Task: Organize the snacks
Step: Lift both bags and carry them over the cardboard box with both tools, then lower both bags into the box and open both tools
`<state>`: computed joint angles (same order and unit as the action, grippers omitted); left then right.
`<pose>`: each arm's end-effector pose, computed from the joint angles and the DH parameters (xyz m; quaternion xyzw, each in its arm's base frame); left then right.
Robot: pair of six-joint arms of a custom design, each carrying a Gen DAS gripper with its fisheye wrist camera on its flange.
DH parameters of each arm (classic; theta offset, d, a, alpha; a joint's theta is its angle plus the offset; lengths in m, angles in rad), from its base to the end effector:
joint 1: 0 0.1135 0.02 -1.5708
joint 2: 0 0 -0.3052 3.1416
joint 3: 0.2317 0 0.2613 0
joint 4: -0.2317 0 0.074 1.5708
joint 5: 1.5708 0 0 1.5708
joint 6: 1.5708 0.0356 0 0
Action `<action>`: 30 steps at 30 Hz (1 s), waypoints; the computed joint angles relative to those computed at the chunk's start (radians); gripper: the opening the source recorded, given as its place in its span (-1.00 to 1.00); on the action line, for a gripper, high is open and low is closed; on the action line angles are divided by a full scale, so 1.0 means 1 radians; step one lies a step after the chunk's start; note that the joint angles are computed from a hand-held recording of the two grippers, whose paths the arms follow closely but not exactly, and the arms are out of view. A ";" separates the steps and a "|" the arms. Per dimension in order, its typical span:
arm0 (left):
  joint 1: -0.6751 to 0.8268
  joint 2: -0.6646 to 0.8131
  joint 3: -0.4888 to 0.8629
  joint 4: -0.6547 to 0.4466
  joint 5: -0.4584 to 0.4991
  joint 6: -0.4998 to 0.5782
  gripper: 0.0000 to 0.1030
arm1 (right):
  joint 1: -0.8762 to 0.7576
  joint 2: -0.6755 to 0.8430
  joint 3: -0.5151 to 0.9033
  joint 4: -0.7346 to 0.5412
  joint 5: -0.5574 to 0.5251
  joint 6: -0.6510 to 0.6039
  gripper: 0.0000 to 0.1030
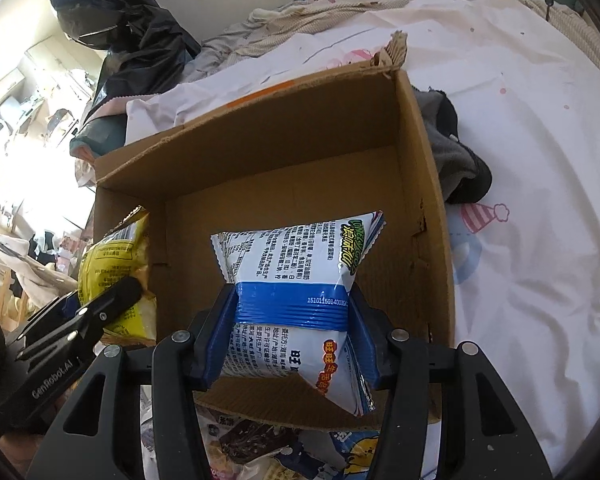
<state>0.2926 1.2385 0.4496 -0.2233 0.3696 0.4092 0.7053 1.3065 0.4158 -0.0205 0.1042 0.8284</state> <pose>0.1943 0.0451 0.1729 0.1056 0.9403 -0.0727 0.3152 0.1653 0.1358 0.1616 0.0750 0.9420 0.1889 0.2671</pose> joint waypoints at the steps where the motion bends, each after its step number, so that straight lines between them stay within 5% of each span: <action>1: -0.008 -0.007 -0.006 0.009 -0.008 0.001 -0.29 | 0.000 0.003 -0.001 0.002 -0.003 -0.001 0.08; 20: -0.010 -0.025 0.002 -0.032 0.003 -0.017 -0.22 | -0.010 -0.017 -0.015 0.028 -0.015 0.001 0.15; 25: -0.001 -0.055 -0.002 -0.038 0.003 -0.031 0.26 | -0.016 -0.037 -0.022 0.038 -0.015 0.007 0.27; 28: 0.005 -0.071 -0.004 -0.040 0.000 -0.053 0.71 | -0.009 -0.066 -0.024 0.032 0.009 0.006 0.49; 30: 0.010 -0.078 -0.003 -0.042 0.003 -0.057 0.79 | -0.001 -0.090 -0.023 0.020 0.038 0.012 0.63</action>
<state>0.3028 1.1605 0.4465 -0.2657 0.3726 0.3522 0.7045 1.2164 0.3927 -0.0007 0.1424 0.8405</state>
